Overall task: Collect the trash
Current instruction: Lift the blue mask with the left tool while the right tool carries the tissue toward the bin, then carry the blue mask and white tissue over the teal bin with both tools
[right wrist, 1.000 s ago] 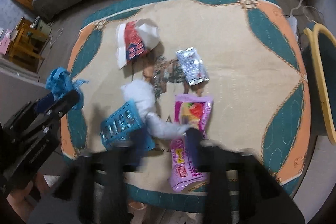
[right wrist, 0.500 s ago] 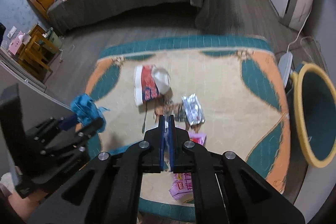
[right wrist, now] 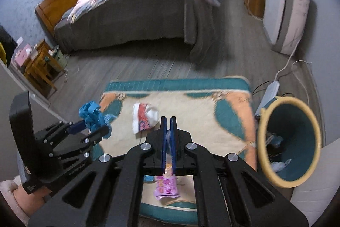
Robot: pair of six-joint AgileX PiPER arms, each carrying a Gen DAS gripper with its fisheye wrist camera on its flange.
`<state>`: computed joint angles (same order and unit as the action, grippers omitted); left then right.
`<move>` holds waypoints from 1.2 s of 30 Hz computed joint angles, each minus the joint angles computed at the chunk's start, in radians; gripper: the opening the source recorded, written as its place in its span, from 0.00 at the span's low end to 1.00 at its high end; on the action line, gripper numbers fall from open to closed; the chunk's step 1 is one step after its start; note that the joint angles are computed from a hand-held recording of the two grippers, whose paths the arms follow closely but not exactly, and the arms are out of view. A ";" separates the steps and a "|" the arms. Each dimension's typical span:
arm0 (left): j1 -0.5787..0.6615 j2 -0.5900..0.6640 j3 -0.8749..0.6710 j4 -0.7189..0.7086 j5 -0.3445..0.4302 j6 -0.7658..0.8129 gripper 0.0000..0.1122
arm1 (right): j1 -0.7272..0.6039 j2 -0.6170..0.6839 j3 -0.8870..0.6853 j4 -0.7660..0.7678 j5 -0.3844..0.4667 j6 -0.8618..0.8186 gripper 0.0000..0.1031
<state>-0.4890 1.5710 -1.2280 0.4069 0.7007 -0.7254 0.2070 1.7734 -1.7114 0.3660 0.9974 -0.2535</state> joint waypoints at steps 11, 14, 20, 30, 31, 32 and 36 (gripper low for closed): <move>-0.088 0.139 -0.272 -0.017 0.094 0.085 0.38 | -0.230 -0.003 -0.088 0.085 0.052 -0.096 0.03; -0.110 0.190 -0.360 -0.033 0.123 0.117 0.38 | -0.287 0.004 -0.096 0.102 0.053 -0.123 0.03; -0.155 0.312 -0.554 -0.064 0.186 0.183 0.38 | -0.392 0.031 -0.117 0.135 0.069 -0.163 0.03; -0.212 0.531 -0.906 -0.146 0.315 0.308 0.38 | -0.545 0.091 -0.158 0.182 0.072 -0.190 0.03; -0.219 0.558 -0.951 -0.153 0.335 0.323 0.38 | -0.559 0.097 -0.162 0.186 0.072 -0.192 0.03; -0.224 0.587 -0.998 -0.163 0.357 0.337 0.38 | -0.573 0.102 -0.164 0.191 0.072 -0.195 0.03; -0.238 0.714 -1.223 -0.217 0.461 0.391 0.38 | -0.615 0.127 -0.183 0.192 0.076 -0.190 0.03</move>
<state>-0.7273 2.2851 -2.4508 0.1895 1.1615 -0.3346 -0.4080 1.9009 -1.8941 0.5576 1.0733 -0.4440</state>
